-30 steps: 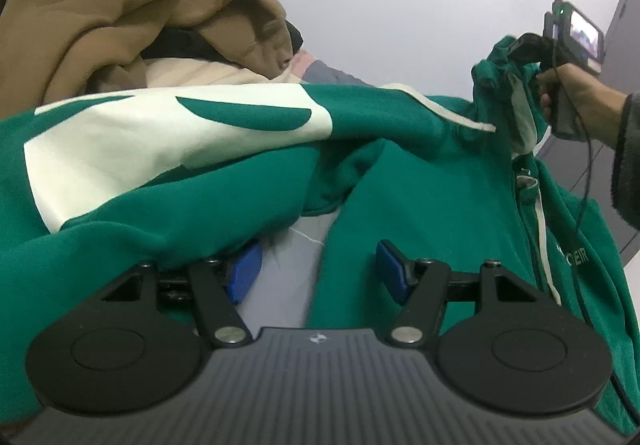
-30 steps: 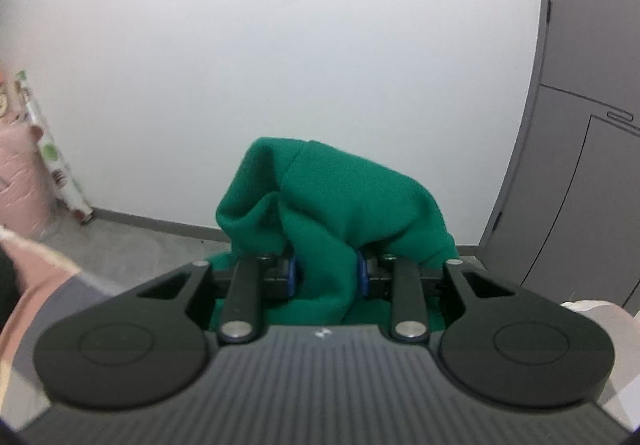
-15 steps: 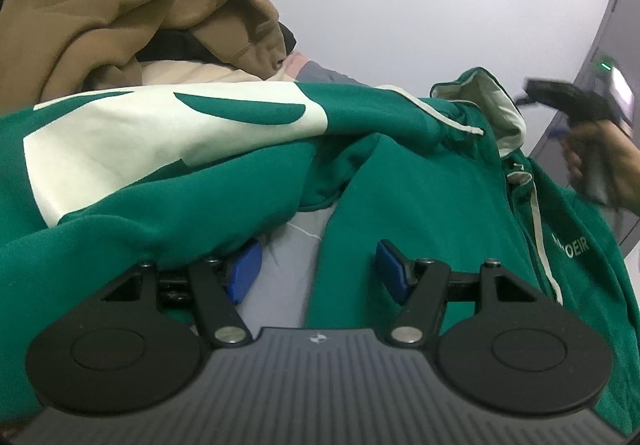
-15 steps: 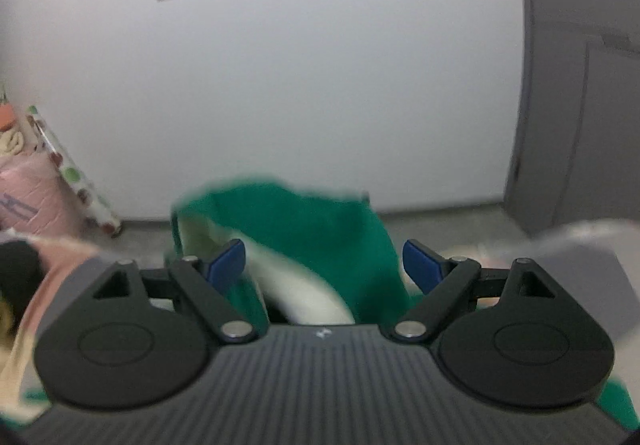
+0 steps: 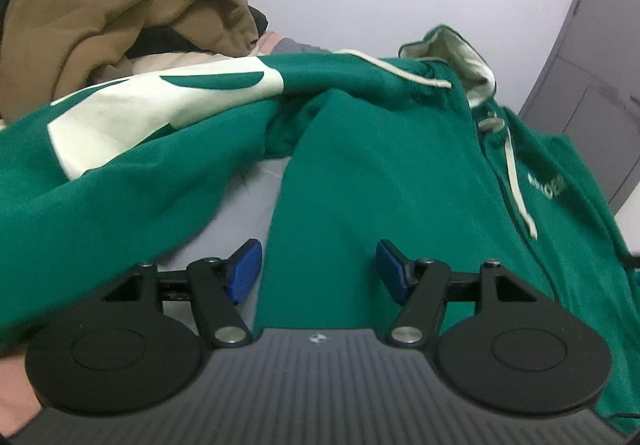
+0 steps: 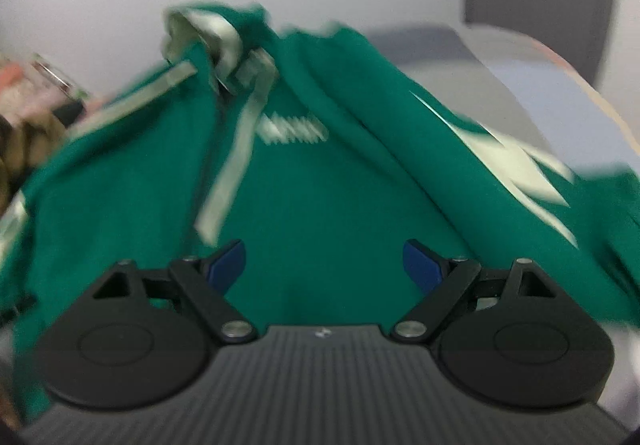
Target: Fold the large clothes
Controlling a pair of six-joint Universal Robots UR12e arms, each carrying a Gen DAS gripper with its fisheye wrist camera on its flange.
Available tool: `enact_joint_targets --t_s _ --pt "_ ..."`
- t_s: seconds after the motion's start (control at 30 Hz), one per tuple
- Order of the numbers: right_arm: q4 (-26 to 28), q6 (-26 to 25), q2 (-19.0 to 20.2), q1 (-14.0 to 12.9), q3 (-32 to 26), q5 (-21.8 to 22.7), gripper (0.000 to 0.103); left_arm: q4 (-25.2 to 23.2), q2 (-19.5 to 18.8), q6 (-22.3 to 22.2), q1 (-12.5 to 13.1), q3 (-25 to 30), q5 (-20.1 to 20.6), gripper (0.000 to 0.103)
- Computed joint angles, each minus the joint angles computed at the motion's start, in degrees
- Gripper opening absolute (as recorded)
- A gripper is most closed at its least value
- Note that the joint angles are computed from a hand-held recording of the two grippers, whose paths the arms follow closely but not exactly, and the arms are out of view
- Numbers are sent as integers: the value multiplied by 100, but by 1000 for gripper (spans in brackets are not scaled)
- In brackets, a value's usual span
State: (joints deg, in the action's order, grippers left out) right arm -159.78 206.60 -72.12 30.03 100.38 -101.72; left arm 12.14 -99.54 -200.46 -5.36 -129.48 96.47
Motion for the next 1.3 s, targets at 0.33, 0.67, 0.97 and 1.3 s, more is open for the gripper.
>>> enact_joint_targets --t_s 0.33,0.67,0.97,1.3 --pt "211 -11 -926 -267 1185 583 87 -843 699 -397 -58 -315 118 69" --pt "325 -110 -640 -428 1074 2547 90 -1623 1063 -768 -59 -469 82 69" --pt "-1194 560 -527 -651 1256 3686 84 -1562 1241 -1227 242 -682 -521 72" --pt "299 -201 -578 -340 963 2549 23 -1445 1399 -1616 477 -887 -1311 72"
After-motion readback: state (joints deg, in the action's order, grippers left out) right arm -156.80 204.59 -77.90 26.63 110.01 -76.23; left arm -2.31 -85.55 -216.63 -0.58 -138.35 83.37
